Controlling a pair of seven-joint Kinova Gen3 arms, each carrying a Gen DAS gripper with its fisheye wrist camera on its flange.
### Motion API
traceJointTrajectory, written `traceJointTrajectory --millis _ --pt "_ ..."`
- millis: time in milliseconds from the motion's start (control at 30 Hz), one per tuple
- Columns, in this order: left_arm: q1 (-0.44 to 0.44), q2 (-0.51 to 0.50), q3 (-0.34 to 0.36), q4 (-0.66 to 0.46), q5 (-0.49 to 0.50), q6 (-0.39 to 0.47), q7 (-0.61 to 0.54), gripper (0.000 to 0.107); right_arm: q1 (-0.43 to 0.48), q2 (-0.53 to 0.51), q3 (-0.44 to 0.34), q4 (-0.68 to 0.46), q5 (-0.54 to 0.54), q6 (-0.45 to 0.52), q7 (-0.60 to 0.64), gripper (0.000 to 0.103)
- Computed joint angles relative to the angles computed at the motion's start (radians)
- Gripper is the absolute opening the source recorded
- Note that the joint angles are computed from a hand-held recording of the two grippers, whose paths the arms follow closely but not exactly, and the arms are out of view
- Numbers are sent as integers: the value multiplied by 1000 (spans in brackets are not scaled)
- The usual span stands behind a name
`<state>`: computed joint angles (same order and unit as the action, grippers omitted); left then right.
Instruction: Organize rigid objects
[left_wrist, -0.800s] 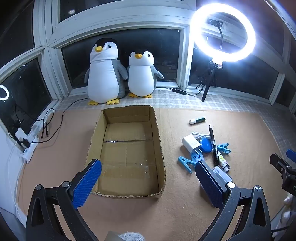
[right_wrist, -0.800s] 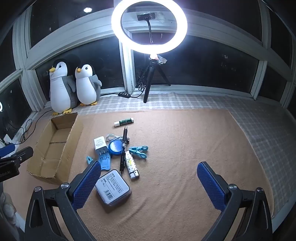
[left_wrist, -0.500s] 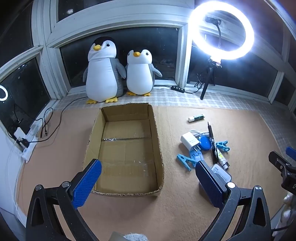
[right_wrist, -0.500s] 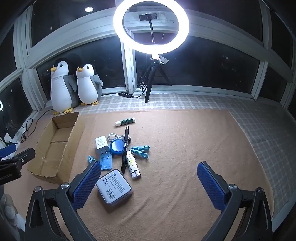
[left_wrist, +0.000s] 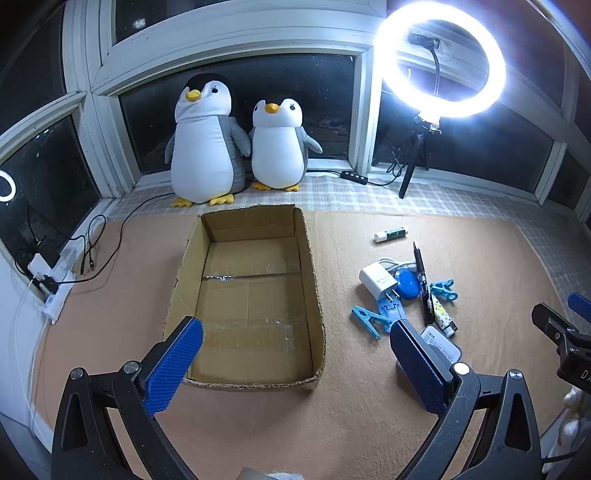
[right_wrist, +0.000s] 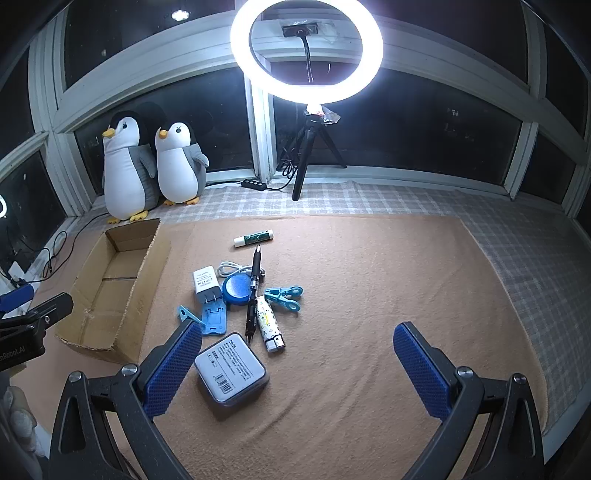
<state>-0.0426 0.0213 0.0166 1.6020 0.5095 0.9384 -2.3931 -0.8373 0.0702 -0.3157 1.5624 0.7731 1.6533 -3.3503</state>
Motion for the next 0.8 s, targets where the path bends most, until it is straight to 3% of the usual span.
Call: traceJointTrajectory --millis 800 --pt "0 1 0 -4 0 2 3 103 -2 4 4 -10 -8 1 2 103"
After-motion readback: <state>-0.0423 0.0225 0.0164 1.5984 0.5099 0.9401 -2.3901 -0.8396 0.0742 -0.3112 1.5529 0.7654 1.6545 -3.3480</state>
